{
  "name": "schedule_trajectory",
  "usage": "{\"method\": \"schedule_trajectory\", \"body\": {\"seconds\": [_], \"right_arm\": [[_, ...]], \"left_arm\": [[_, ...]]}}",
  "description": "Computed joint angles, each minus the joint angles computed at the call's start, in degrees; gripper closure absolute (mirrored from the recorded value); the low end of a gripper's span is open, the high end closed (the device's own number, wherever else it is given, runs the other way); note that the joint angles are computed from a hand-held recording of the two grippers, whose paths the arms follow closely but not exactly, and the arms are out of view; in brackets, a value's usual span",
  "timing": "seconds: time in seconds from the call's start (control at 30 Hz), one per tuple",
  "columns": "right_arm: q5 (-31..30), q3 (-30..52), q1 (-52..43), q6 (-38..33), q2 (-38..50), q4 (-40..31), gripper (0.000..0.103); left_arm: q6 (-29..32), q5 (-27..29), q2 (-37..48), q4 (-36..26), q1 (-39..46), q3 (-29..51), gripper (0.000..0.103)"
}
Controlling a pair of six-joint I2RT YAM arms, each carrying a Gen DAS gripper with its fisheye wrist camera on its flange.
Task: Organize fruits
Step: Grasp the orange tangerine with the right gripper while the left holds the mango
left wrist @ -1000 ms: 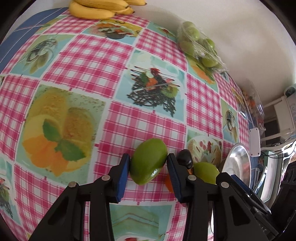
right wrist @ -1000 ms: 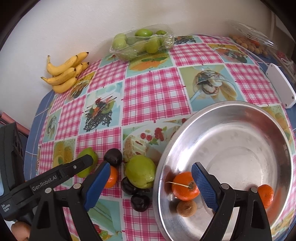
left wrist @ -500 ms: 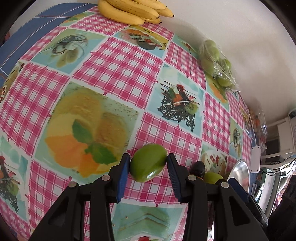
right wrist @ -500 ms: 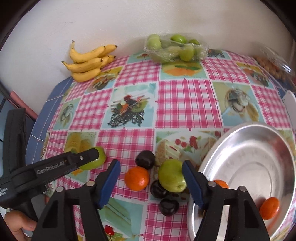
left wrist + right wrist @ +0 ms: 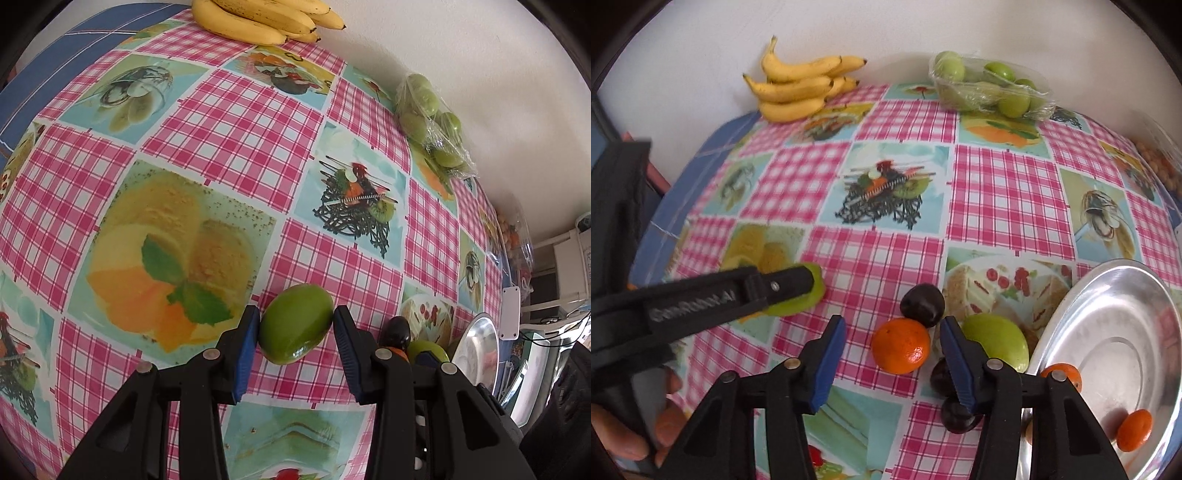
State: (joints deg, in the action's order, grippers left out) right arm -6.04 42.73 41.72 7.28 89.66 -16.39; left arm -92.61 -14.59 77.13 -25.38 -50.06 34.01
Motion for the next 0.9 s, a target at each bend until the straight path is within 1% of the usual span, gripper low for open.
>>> {"method": "schedule_trajectory", "body": {"seconds": [0.17,0.3,0.4,0.5,0.6,0.9], "right_arm": [[4.7,0.7,3.0,-0.8,2.8,0.2,0.053],[6.7,0.8,3.9,-1.2,3.5,0.5,0.057],[7.3,0.8,3.9,-1.1,3.6,0.7,0.063],[6.4,0.7,3.3,-1.0,3.5,0.7,0.063],[5.4,0.7,2.9,-0.6,2.8,0.5,0.064],[2.1,0.4,1.4,0.6,-0.8,-0.1,0.064]], "left_arm": [[1.2,1.5,1.8,1.3,0.4,0.3,0.06],[1.7,2.4,2.8,2.3,0.9,0.0,0.061],[1.8,2.3,3.0,2.2,1.0,0.2,0.061],[1.0,1.5,2.6,1.9,0.7,0.2,0.063],[-0.1,0.5,1.2,1.0,0.5,-0.1,0.063],[-1.0,-3.8,-2.5,-3.6,-0.8,1.5,0.064]]}}
